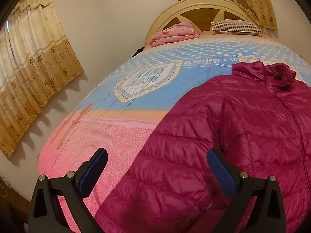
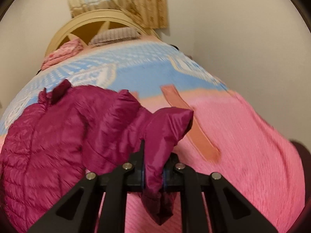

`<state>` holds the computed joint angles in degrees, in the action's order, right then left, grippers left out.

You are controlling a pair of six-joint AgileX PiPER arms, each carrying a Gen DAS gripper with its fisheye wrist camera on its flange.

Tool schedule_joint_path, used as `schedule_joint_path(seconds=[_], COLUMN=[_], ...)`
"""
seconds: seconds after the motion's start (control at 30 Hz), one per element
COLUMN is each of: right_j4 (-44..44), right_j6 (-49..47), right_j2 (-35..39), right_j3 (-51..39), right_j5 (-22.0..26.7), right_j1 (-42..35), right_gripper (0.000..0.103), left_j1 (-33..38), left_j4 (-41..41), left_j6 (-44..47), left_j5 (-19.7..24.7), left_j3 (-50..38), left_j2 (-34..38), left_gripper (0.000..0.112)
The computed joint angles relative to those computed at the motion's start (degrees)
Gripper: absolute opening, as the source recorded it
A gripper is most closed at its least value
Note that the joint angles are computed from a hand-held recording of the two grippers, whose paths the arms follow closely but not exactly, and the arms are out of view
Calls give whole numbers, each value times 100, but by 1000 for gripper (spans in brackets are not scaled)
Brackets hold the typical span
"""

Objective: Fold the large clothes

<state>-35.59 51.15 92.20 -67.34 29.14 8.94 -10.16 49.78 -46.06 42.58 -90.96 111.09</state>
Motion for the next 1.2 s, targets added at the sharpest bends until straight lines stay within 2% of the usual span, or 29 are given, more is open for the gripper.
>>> schedule_joint_path(seconds=[0.17,0.4,0.77,1.03,1.2], right_j4=[-135,-257,468,897,865], right_j6=[-163,-268,-1342,-1943,-1956], right_j2=[577,1251,2571,3998,4417], right_j3=[-986,-1984,-3839,-5715,-6225], right_j5=[276,353,686,1447,1664], right_j1=[530,1136,1949,2371,2489], right_gripper=[15,15,15,15,15], left_j1=[172,444,789,791,750], left_j4=[-73,-220,-312,-149,-218], left_j6=[129,359,470,392,429], left_j5=[51,24,-47,-107,-148], left_j3=[-311,-612,-712,-712,-704], left_j2=[235,449,699,848,982], left_gripper=[102,102,102,102,102])
